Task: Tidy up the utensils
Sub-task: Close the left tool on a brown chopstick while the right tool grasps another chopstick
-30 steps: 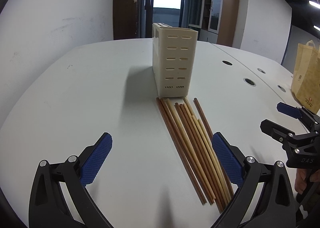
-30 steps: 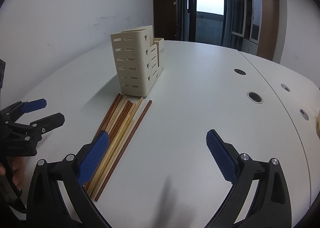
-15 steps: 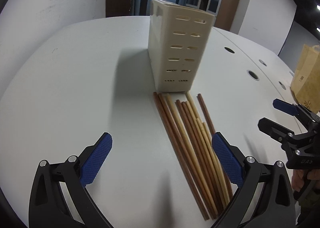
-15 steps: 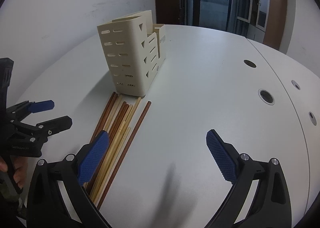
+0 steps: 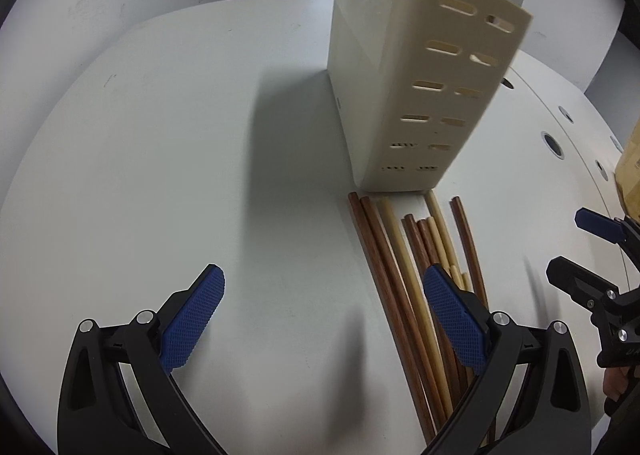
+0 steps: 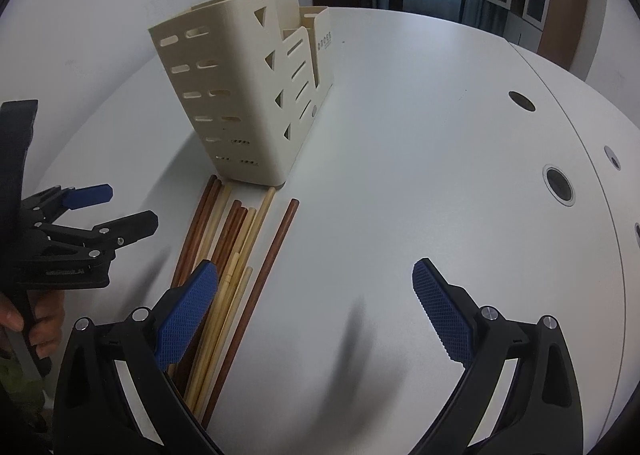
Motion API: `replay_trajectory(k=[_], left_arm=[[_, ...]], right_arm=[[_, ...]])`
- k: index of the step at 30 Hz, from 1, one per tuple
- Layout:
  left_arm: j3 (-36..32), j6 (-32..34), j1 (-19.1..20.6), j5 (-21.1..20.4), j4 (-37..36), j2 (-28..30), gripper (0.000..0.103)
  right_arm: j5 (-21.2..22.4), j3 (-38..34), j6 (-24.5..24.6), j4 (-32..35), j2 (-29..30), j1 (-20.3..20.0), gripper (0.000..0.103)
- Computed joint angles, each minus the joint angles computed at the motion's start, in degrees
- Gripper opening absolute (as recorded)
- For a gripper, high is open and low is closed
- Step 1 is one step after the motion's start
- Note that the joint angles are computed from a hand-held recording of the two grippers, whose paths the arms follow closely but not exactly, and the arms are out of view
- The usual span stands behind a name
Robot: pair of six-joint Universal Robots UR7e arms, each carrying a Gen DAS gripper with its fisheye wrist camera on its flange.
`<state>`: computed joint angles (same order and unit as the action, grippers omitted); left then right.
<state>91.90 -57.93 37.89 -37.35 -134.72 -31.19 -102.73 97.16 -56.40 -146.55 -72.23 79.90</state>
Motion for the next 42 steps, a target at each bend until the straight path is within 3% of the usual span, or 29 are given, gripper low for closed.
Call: replay_trajectory(k=[14,24,31,35,38,40,41,42], left_arm=[[-4.3,-0.7,3.8,-4.5,3.8,1.6,0.082],[-6.7,0.3,4.3,-4.3,5.1,3.0,0.076],[-9.5,-1.4,3.9,-3.0,10.5,4.2,0.072],[-11.0,-0.8,3.7,-3.4,11.9,4.7,0.053],[-13.3,0.6,3.8,-3.8,13.3,5.6,0.043],[-14.5,1.6,3.7,-4.1,14.3,6.2,0.03],[-14.9,1.0,3.7,-4.0,15.1,6.2,0.014],[-17.1,0.9,3.9,-3.9,16.8,6.8,0.011]], right_arm=[[-5.0,-2.5,1.2,-2.0,5.7,1.8,0.098],[-7.3,-2.7,1.3,-3.6,7.8,2.0,0.085],[-9.1,-1.9,0.6,-5.4,8.5,2.2,0.067],[-10.3,-0.7,0.0,-6.7,8.2,2.8,0.061],[-11.1,-1.0,0.7,-5.6,8.2,3.2,0.047],[-11.3,-0.6,0.9,-4.8,7.7,3.5,0.031],[-11.5,-0.4,1.3,-4.3,7.4,3.7,0.027],[-11.5,-0.3,1.5,-3.6,7.2,3.8,0.014]])
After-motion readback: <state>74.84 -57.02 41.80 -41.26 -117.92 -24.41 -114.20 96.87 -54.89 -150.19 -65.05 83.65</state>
